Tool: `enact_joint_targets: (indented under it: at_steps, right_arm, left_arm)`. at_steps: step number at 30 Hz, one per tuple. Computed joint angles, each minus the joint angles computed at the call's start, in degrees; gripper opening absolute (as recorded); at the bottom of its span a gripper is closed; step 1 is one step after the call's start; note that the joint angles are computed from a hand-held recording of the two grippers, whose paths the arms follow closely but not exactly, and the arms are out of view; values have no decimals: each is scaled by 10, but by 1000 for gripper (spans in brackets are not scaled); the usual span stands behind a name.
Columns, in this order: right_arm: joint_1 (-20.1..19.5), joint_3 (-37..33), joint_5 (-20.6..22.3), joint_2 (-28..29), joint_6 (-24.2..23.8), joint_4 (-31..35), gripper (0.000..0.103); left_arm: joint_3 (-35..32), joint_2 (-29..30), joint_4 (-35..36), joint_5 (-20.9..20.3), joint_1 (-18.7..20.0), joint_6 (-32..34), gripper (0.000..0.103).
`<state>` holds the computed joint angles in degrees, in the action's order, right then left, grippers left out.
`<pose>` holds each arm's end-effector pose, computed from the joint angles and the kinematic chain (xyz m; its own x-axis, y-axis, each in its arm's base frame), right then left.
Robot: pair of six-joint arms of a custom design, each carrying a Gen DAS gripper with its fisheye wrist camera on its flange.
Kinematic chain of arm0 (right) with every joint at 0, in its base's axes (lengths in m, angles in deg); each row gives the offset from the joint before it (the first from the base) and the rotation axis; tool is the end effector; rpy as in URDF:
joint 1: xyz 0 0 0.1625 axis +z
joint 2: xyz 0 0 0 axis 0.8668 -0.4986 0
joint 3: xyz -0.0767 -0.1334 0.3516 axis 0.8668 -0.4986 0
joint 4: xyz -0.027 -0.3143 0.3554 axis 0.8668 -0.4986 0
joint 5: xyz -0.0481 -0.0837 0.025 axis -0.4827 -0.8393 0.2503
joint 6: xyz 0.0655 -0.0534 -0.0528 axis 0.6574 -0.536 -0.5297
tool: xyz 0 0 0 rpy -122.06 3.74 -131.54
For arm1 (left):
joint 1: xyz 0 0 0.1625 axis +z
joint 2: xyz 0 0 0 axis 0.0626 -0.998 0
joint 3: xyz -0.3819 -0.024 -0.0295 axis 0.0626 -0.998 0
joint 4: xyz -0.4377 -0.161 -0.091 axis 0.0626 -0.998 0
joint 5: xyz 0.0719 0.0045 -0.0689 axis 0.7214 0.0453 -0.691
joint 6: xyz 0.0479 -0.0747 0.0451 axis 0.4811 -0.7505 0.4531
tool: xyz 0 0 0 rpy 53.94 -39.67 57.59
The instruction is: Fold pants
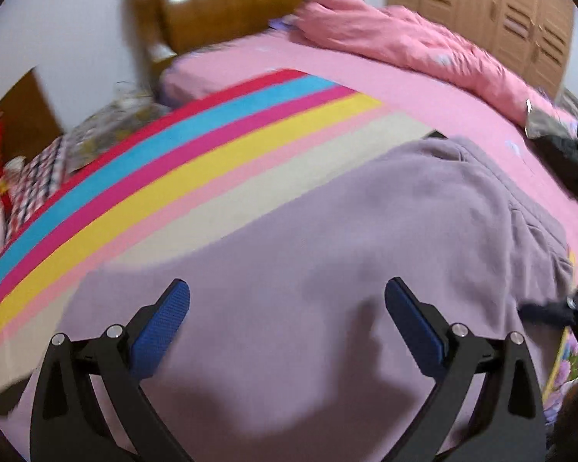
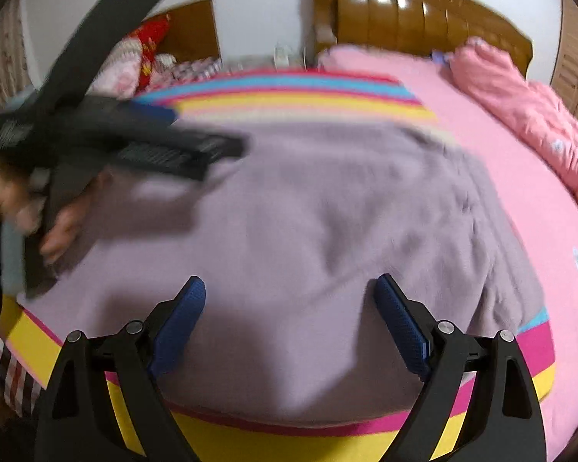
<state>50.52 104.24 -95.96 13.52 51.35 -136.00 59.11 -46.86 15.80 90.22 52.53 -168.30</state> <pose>0.2556 -0.4795 0.0388 -0.7219 -0.1869 0.6663 -0.5316 0.7662 -0.3610 -0.1865 -0.6283 0.1360 -0.5373 0.5313 -0.6550 0.7423 0.6665 -0.0683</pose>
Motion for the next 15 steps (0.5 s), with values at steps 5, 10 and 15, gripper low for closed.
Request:
enact_joint_targets:
  at_steps: [5,10,15]
  right_arm:
    - [-8,48,31,-48,6,9,87]
    - [-7,54,41,-72,31,14,87]
    - [-23,17,26,-40,27,-3,88]
  left_arm:
    - [-75,58,26,25,20,-7,102]
    - [-98,70,26,37,12,-19,101]
    - [-183,150,52,32,5,-8,102]
